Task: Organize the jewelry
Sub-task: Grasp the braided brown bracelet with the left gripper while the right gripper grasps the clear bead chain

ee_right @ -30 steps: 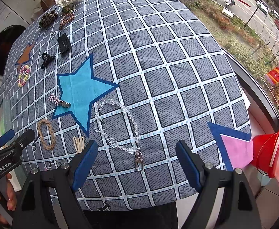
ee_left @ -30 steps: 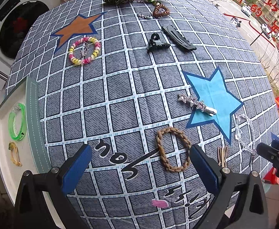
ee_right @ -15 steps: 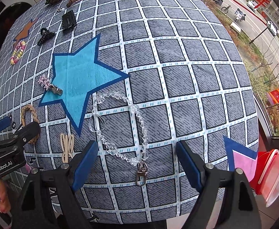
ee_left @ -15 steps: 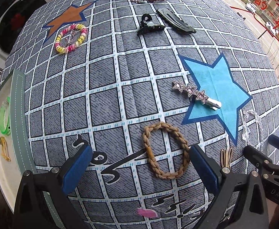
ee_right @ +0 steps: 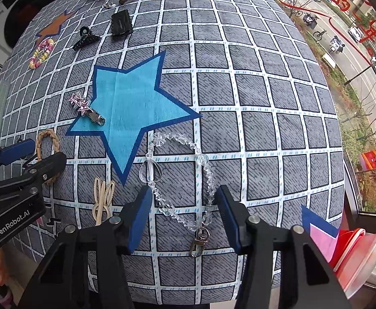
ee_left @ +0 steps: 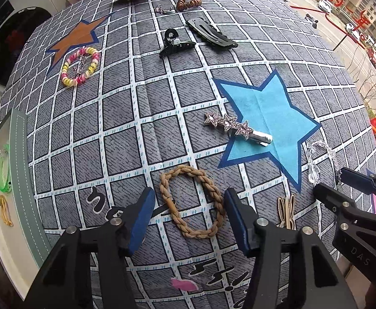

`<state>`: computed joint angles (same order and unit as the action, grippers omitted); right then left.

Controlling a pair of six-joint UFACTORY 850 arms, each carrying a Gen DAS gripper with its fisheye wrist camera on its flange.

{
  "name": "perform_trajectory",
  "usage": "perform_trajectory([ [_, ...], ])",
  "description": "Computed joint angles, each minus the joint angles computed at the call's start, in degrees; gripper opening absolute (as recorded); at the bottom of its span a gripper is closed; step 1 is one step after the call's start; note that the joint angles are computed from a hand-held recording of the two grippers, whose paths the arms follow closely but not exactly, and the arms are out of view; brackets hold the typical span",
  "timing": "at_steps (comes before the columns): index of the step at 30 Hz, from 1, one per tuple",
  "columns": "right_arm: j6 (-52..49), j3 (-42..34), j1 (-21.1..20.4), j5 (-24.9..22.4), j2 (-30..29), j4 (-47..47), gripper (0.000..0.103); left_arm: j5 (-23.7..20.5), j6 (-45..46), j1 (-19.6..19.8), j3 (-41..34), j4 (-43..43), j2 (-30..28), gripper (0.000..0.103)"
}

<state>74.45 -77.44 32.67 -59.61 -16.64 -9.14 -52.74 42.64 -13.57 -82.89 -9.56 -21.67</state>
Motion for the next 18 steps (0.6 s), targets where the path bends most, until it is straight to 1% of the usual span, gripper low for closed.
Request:
perform_trajectory([
  [1, -0.23, -0.53, 0.08, -0.12, -0.34, -0.02, 0.042, -0.24, 0.36, 0.00, -0.09, -0.47, 0.07, 0.036],
  [2, -0.32, -1.64, 0.15, -0.31, -1.11, 0.08, 0.031, -1.33, 1.01, 0.25, -0.85, -1.29, -0.28, 0.028],
  [3, -0.34, -2.28, 0.12, -0.49, -1.52, 0.27, 0.023, -2.76, 1.34, 0.48, -1.66, -2.13, -0.79, 0.016],
  [4, -0.23, -3.07, 0.09, -0.81, -2.00, 0.46, 0.019, -3.81, 1.34, 0.69, -2.19, -2.95, -1.15, 0.016],
  [5, -0.08, -3.46, -0.05, -0.95, -2.18, 0.64, 0.014, -4.99, 1.35, 1.02, -2.94, -3.75, -1.63, 0.016],
  [8, 1.42, -3.06, -0.84, 0.42, -1.26, 1.99, 0.014, -6.60, 1.44, 1.90, -4.00, -5.57, -2.07, 0.016],
  [11, 4.05, -0.77, -1.64, 3.92, 1.19, 3.13, 0.014, -7.15, 2.14, 2.72, -5.02, -7.01, -2.46, 0.016],
  [13, 5.50, 0.04, -2.01, 5.34, 2.31, 3.30, 0.014, -7.78, 2.46, 3.33, -6.35, -7.83, -3.02, 0.016],
  [18, 6.22, -0.49, -2.63, 5.06, 3.09, 2.28, 0.014, -9.03, 3.27, 5.14, -9.30, -9.81, -3.91, 0.016],
])
